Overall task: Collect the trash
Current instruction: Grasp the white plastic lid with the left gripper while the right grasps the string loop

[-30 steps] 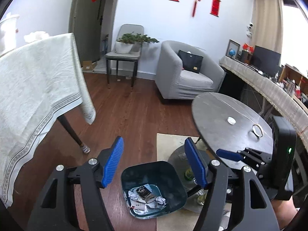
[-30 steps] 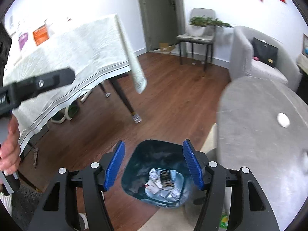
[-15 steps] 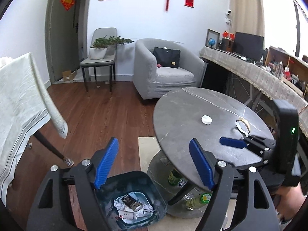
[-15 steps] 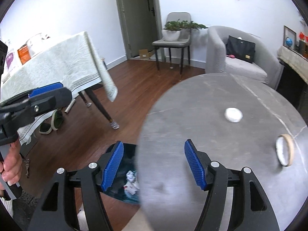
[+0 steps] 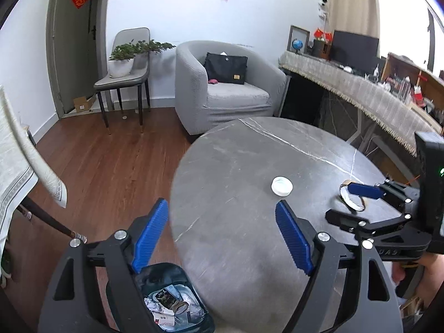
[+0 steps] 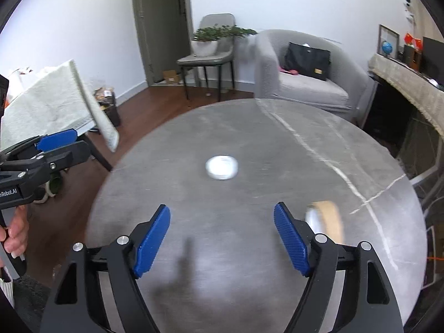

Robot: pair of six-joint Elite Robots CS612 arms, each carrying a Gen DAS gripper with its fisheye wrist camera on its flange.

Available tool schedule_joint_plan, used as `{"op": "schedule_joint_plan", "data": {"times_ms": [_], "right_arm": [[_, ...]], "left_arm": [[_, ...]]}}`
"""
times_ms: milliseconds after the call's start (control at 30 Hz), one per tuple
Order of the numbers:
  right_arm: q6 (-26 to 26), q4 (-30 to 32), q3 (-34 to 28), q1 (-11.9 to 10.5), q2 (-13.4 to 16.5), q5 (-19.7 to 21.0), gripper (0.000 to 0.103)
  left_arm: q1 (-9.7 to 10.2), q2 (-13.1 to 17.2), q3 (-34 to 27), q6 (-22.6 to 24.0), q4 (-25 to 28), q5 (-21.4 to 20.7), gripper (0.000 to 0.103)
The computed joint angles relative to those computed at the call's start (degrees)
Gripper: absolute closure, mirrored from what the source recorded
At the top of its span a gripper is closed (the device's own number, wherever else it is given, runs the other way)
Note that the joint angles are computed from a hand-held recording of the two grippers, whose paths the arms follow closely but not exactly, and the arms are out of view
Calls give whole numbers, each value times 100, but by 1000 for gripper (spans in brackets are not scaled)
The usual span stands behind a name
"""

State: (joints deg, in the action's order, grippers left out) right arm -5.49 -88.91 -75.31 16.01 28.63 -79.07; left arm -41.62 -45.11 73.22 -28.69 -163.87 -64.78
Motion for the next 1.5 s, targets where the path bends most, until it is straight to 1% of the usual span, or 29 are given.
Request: {"op": "schedule_joint_plan", "data": {"times_ms": [67, 200, 267, 300, 367, 500, 633, 667, 700, 733, 800, 833, 900, 1000, 1067, 1100, 1200, 1300, 1433, 1500], "right_arm": [[7, 83, 79, -48, -47, -50, 24], [-77, 169, 248, -98, -125, -163, 24], [-139, 164, 290, -115, -157, -290, 24], [-141, 154, 289, -145, -165, -268, 24], [-165, 153, 276, -186, -172, -258, 24], [-210, 208, 343, -273, -210, -366, 24], [-331, 398, 412, -330, -231, -437, 24], [-360, 454, 405, -339, -226, -433, 29], [-420, 550, 424, -353, -236, -399, 36], [-465, 604, 443, -360, -246, -392, 38], [-568, 680, 440, -365, -246, -396, 47], [-613, 722, 419, -363, -240, -387, 50], [-687, 796, 394, -372, -237, -370, 59], [-729, 897, 361, -414, -238, -255, 67], [-714, 924, 345, -435, -233, -152, 68], [-691, 933, 338, -449, -229, -98, 69], [-637, 956, 301, -484, -214, 13, 70], [-538, 970, 277, -525, -206, 185, 71], [-389, 824, 271, -549, -211, 317, 71], [-307, 762, 289, -556, -227, 379, 71]], "left_arm": [[-4, 121, -209, 114, 157, -9, 20], [48, 376, -630, 180, 334, -384, 20], [63, 489, -819, 188, 415, -496, 20], [68, 552, -927, 212, 471, -545, 20], [68, 665, -1121, 259, 604, -594, 20], [62, 847, -1451, 422, 863, -601, 21], [72, 975, -1709, 458, 1089, -615, 27], [75, 1007, -1765, 459, 1128, -630, 28], [79, 1050, -1839, 461, 1187, -663, 30], [79, 1087, -1910, 460, 1254, -688, 32], [71, 1158, -2050, 510, 1375, -699, 33], [59, 1181, -2091, 547, 1419, -677, 33], [44, 1226, -2180, 589, 1545, -621, 33], [57, 1267, -2245, 518, 1595, -688, 35], [58, 1284, -2275, 493, 1646, -671, 37], [63, 1299, -2300, 475, 1679, -689, 39], [63, 1331, -2363, 482, 1787, -672, 43], [41, 1355, -2419, 561, 1880, -603, 44], [24, 1432, -2618, 592, 2311, -537, 56], [17, 1438, -2627, 613, 2324, -494, 58]]}}
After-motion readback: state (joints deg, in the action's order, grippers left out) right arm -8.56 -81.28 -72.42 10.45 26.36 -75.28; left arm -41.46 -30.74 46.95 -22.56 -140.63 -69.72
